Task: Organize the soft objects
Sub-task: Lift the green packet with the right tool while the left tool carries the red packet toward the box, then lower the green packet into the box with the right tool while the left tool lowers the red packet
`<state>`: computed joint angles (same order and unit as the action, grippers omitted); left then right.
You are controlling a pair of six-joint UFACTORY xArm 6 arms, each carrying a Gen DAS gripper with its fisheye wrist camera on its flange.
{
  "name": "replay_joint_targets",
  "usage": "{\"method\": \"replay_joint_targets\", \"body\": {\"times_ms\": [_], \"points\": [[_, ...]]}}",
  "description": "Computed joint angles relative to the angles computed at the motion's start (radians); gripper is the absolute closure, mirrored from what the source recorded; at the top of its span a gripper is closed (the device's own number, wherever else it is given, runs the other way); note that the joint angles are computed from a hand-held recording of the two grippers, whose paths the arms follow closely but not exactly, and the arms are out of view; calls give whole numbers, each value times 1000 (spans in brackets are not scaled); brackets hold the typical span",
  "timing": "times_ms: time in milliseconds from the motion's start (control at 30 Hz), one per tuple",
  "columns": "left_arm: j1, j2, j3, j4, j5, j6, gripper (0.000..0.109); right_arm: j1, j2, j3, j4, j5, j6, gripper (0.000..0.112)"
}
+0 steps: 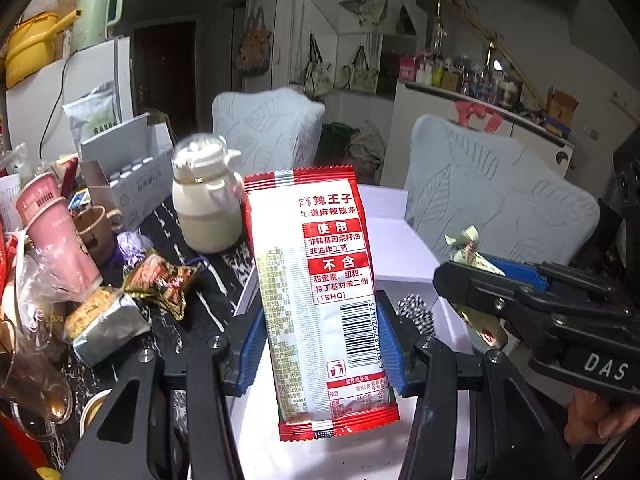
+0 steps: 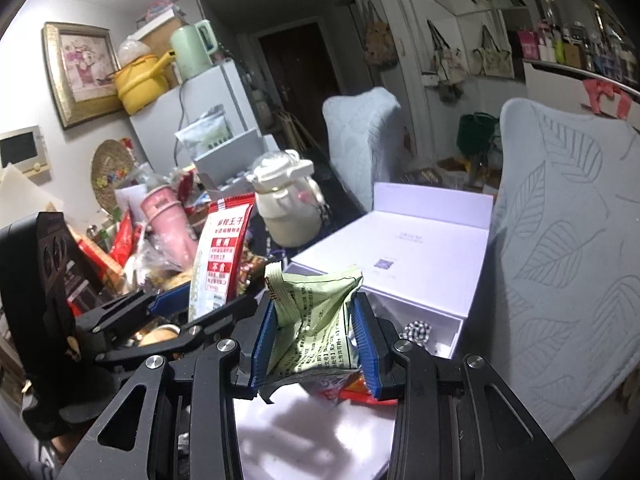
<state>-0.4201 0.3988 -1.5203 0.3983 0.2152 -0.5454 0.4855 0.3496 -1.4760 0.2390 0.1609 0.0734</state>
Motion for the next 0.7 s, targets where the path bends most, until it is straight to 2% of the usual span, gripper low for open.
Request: {"method": "replay_joint_targets", "body": {"times_ms": [200, 400, 700], "points": [[-9, 59, -52, -83, 55, 83, 59, -19, 71, -65, -65, 47, 69, 75], [-18, 111, -100, -158, 104, 162, 59, -25, 107, -78, -23, 56, 28, 75], [-19, 178, -176, -268, 208, 238, 59, -49, 139, -84, -177, 61, 168, 75]]}}
